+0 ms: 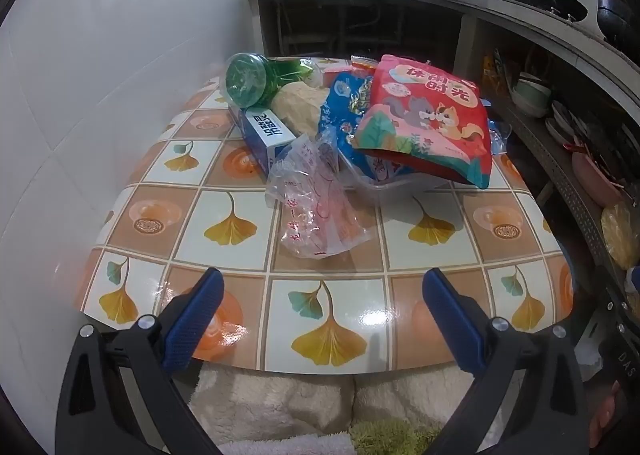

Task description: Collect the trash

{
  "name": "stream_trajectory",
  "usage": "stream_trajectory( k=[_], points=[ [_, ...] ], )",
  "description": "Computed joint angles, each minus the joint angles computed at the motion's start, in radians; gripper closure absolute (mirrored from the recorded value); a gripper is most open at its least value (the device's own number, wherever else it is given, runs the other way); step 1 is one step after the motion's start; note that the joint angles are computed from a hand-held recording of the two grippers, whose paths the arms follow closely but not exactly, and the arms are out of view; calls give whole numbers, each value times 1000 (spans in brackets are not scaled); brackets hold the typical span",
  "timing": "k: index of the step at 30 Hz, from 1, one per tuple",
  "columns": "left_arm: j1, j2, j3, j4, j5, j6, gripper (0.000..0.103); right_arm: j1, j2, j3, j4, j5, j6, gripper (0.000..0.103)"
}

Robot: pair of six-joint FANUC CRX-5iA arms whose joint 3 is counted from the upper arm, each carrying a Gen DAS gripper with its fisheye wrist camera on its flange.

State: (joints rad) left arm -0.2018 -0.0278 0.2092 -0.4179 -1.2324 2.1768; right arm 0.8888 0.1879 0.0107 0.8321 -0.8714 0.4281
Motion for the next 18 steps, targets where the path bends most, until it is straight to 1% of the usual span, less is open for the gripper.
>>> stream_trajectory(
  k=[9,18],
  points=[
    [-3,0,1,-4,-1,4,6,-2,-5,-9,9,6,-1,8],
    [-4,4,4,-4,0,6,6,4,-1,8,-2,-10,9,8]
  ],
)
